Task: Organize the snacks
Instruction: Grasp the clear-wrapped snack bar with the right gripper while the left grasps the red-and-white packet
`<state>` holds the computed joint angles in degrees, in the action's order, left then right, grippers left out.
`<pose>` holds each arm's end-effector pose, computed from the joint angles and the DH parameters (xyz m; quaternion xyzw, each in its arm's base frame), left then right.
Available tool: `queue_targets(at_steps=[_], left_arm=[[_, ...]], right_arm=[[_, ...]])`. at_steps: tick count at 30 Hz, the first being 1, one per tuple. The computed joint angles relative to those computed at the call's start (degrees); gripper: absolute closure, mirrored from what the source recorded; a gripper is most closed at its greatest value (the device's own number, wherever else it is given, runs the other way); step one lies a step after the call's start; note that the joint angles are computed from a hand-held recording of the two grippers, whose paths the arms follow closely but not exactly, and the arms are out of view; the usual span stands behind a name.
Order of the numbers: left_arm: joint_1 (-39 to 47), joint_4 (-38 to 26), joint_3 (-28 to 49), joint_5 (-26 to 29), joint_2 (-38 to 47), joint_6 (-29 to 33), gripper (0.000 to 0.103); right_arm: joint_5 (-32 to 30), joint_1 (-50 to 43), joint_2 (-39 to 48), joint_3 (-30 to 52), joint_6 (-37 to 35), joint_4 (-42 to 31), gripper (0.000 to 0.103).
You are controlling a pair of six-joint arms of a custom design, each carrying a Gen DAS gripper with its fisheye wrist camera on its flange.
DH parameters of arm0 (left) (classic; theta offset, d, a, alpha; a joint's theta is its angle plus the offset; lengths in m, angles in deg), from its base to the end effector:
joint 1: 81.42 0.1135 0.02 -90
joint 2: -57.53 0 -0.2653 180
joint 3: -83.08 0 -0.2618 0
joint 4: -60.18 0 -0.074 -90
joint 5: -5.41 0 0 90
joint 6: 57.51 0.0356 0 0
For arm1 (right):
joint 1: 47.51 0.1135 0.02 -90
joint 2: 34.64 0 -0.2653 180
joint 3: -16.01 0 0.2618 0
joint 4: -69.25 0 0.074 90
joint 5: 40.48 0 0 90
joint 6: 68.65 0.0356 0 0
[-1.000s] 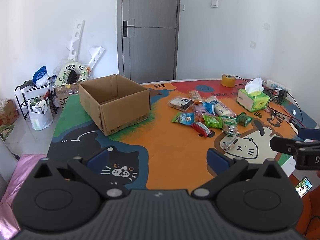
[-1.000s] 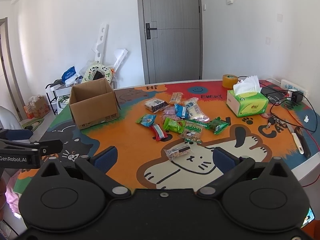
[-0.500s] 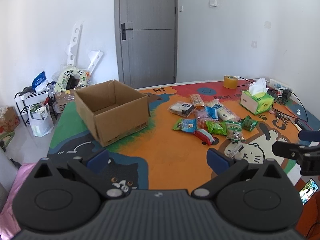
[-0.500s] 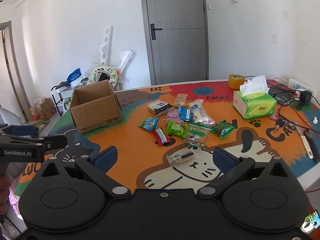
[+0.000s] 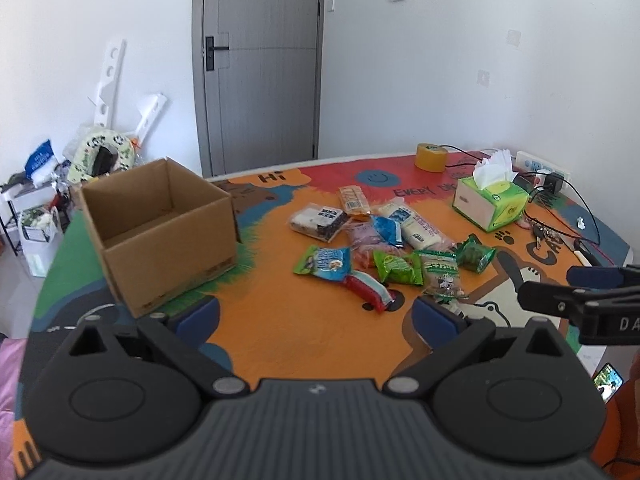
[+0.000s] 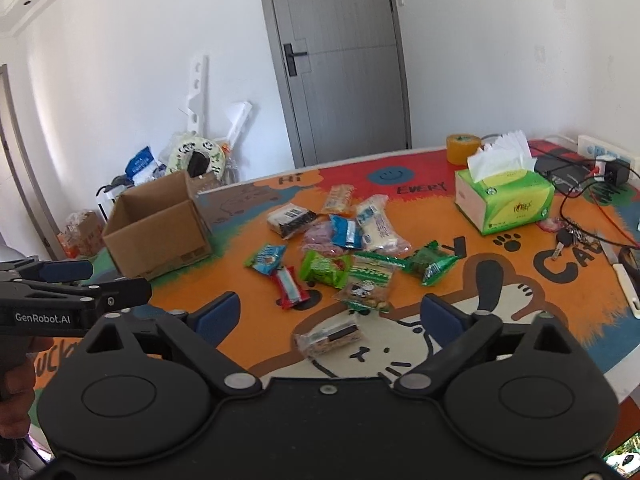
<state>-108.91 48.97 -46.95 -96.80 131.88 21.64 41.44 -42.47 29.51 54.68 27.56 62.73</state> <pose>0.2477 -0.1204 0.1976 0.0799 0.8821 -0.0599 0.4604 0.2320 0.0255 0.1817 -0.0252 0.8727 0.1087 0.4752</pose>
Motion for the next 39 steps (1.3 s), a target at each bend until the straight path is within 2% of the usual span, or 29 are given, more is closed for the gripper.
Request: queue_targets(at_steps=[5, 11, 16, 19, 21, 25, 34, 36, 39], left_arm=[[0.2, 2.5, 2.4, 1.4, 5.7, -0.4, 0.002], [1.3, 3.1, 5.8, 3.8, 12.0, 0.1, 0.009], [2.2, 2.8, 8.0, 5.8, 16.3, 0.4, 0.012], [2.8, 2.7, 9.4, 6.4, 18.5, 0.4, 0.012], [3.2, 2.5, 10.1, 6.9, 19.5, 0.6, 0.012], [3.9, 2.2, 11.9, 7.8, 21.8, 0.6, 0.012], [4.7, 1.6, 15.7, 8.8, 26.0, 0.8, 0.012], [4.6, 1.3, 16.8, 8.9, 27.1, 0.4, 0.012], [4.5, 1.1, 18.3, 9.6, 28.6, 0.0, 0.012]], right_arm=[[-1.3, -1.4, 5.7, 2.1, -0.3, 1.6, 0.014], [-2.7, -1.7, 13.0, 4.4, 0.3, 3.5, 0.021], [-3.8, -1.8, 19.9, 7.7, 1.7, 3.3, 0.04], [-6.1, -2.4, 23.5, 9.7, 3.4, 2.0, 0.062], [-7.2, -2.6, 25.1, 10.8, 4.3, 1.1, 0.069], [-8.4, -2.0, 28.2, 13.2, 5.5, -0.5, 0.069], [-5.7, -0.8, 34.0, 18.4, 7.8, -0.7, 0.066], [-6.0, -1.2, 35.2, 19.7, 8.2, -1.1, 0.063], [-6.5, -1.6, 36.1, 21.1, 9.5, -1.3, 0.052]])
